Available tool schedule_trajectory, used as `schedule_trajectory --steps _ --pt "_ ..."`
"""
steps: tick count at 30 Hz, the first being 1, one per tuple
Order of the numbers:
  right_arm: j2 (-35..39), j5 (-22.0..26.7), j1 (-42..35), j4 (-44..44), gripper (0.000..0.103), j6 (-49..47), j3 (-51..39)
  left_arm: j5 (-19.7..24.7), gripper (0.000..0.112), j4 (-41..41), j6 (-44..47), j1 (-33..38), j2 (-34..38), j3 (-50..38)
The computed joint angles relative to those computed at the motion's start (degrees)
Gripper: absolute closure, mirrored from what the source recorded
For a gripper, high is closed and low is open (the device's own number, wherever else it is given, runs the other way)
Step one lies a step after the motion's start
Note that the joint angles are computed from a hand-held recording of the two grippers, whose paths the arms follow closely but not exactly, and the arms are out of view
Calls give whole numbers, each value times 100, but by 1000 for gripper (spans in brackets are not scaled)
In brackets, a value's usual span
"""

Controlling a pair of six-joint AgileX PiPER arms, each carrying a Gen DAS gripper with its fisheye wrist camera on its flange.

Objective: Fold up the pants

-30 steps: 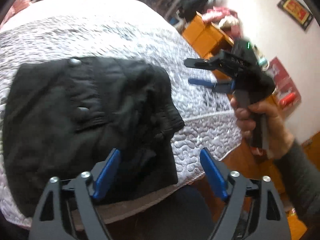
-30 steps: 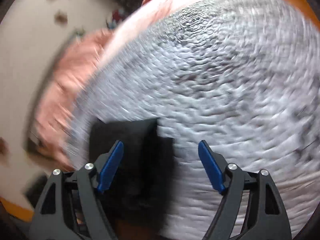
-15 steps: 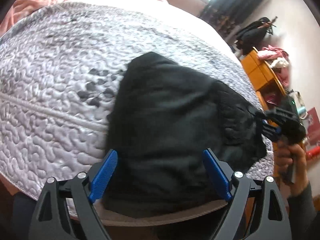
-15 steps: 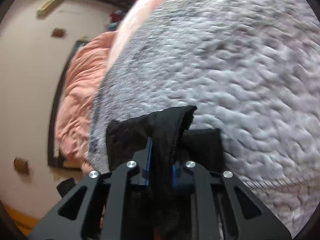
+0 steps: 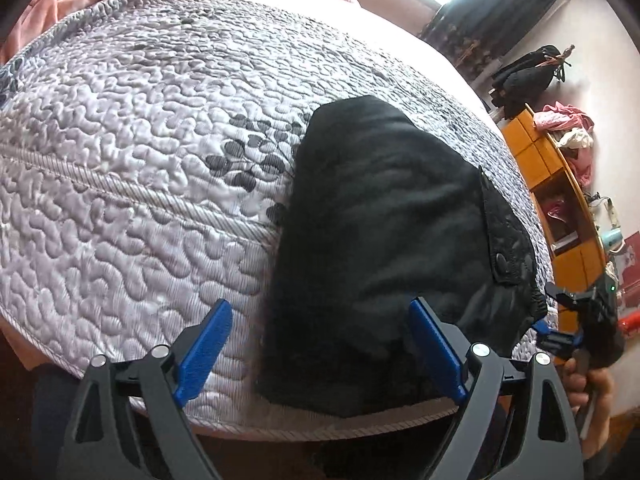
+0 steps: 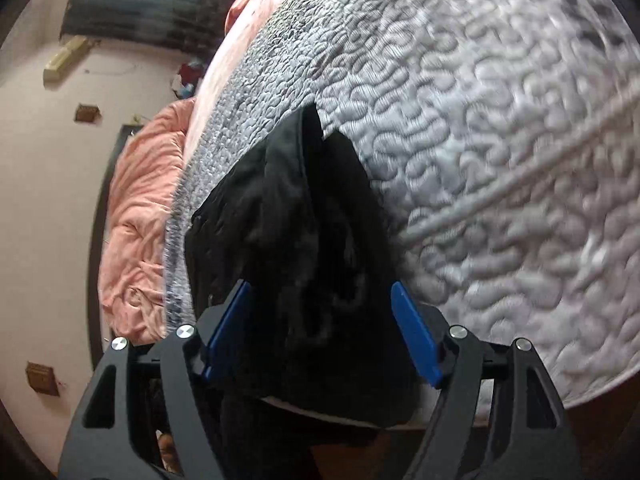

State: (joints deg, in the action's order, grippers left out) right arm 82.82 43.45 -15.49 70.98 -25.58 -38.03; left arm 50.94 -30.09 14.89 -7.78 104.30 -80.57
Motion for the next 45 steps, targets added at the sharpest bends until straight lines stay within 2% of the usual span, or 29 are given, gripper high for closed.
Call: schedule_trajectory --steps 1,2,3,4,5,9,12,14,16,17,19,21,23,25,28,31,33,35,36,38,40,43,45 --pt "38 52 11 400 36 -301 148 27 20 2 36 -10 -11 6" --pt "85 148 -11 634 47 -497 236 36 19 18 71 -18 -1 3" --pt "167 87 70 713 51 -503 250 38 19 67 36 -51 2 -13" --pt "159 26 101 572 66 -315 179 76 19 105 5 -68 21 -60" --pt "89 27 77 534 70 -226 205 135 19 118 -23 -60 27 -106" --pt "-879 -140 133 -357 73 721 217 97 18 79 -40 -7 -72 -115" --pt "-824 -396 246 -799 73 1090 345 121 18 129 -34 -80 13 -161" --pt "-496 -606 398 -808 70 896 368 210 18 259 -113 -174 145 -270" --pt "-591 -568 408 -808 62 835 308 279 18 302 -94 -226 168 -332" --pt "-721 -560 406 -1032 52 1053 248 255 18 296 -66 -227 126 -298" --pt "-1074 -769 453 -1733 43 1814 75 190 17 251 1 -221 57 -235" --pt "-1087 -938 563 -2287 43 2301 -341 145 16 295 -31 -253 84 -211" --pt "-677 -887 685 -2105 43 2045 -830 247 16 363 -102 -315 216 -301" --pt "-36 -881 897 -1863 43 1664 -1388 285 16 390 -113 -361 255 -329" --pt "863 -647 789 -1812 44 1501 -2025 329 16 464 -118 -406 313 -400" --pt "1589 -526 728 -2061 51 1620 -2414 442 15 399 -41 -334 423 -524" --pt "1439 -469 588 -1818 50 1341 -2207 530 15 391 -31 -250 495 -637" --pt "1020 -444 427 -1342 36 921 -1864 579 15 367 15 -147 529 -721" --pt "765 -436 358 -1184 33 767 -1666 614 15 337 40 -85 554 -764" --pt "310 -343 211 -1323 20 863 -1314 796 15 171 105 66 705 -962" --pt "68 -158 3 -1323 13 845 -972 1045 14 -53 239 216 911 -1239" --pt "-158 52 -202 -1257 13 707 -592 1434 14 -336 349 393 1204 -1702" --pt "-289 201 -414 -1008 12 332 -270 1514 13 -263 342 383 1305 -1941"
